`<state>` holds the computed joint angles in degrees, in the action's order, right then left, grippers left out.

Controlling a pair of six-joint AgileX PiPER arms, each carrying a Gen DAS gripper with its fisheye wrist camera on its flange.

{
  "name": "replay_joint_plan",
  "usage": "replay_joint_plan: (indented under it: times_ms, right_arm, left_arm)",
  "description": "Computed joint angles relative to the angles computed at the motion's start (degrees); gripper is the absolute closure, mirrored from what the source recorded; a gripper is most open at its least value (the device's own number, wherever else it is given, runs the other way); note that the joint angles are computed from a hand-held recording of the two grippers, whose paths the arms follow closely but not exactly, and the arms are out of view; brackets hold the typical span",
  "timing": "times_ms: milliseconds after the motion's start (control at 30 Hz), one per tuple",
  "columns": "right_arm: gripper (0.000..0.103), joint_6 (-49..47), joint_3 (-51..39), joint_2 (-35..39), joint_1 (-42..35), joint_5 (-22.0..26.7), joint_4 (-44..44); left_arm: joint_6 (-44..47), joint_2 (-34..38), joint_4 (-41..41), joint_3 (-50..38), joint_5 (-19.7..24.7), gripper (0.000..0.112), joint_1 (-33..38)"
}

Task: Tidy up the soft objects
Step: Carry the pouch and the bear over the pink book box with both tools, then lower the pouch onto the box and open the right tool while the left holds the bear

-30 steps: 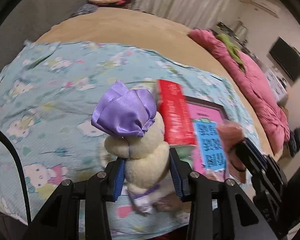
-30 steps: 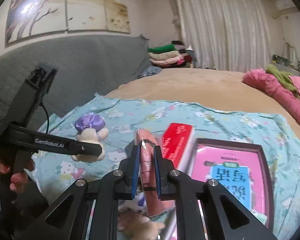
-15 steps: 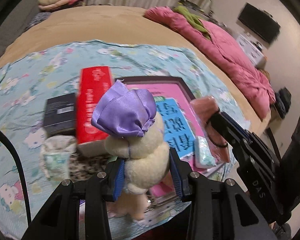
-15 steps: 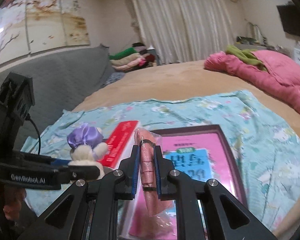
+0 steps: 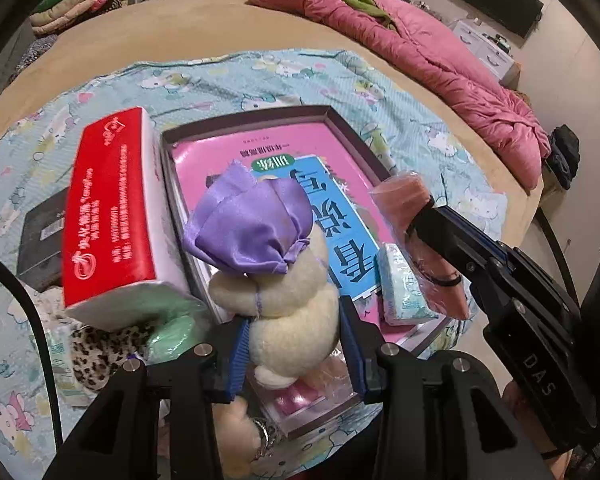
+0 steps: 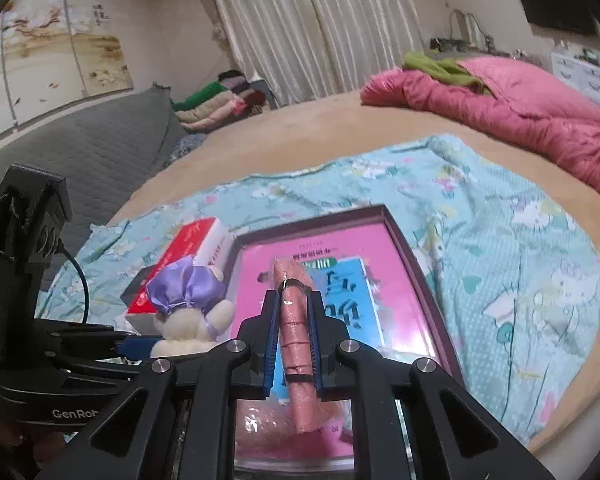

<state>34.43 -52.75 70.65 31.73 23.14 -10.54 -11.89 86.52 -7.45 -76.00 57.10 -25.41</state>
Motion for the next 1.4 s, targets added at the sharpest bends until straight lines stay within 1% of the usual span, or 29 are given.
replay_joint_plan:
  times_ms: [133, 300, 500, 833, 967, 1200, 1367, 1400]
  right_arm:
    - [0.089, -2.74, 0.59, 0.93, -1.03, -0.16, 3.34]
    - [0.089, -4.20, 0.91, 2.32, -1.70, 0.25, 5.30]
    - [0.089, -6.09, 0.78, 4.07, -2.48, 0.92, 6.98]
    - [0.088, -12.20, 0.17, 6.73, -3.04, 1.96, 13.03]
    - [0.087, -13.74, 0.18, 7.02, -3.47, 1.97, 14.88]
    - [0.086, -18.67, 0.71, 7.28, -4.63, 1.55, 20.90]
    - [0.084, -20.47, 1.29, 6.72, -5.37, 0.88, 23.48]
    - [0.082, -20.34, 1.41, 6.52, -5.42, 0.68, 23.55]
  left_arm:
    - [-0.33, 1.25, 1.03, 0.32, -0.66, 0.071, -0.88]
    - [0.06, 2.53, 1.06, 0.35, -0.90, 0.071, -1.40]
    - [0.06, 3.12, 1.82, 0.65, -1.42, 0.071, -2.11]
    - [0.88, 3.53, 1.67, 1.24, -2.15, 0.071, -1.88]
    - [1.63, 3.35, 0.80, 1.67, -2.45, 0.071, -1.30]
    - [2.73, 3.11, -0.04, 2.26, -2.84, 0.070, -0.90]
    - [3.79, 3.17, -1.38, 2.23, -2.65, 0.070, -0.31]
    - [4.12, 3.15, -1.71, 2.27, -2.69, 0.070, -0.16]
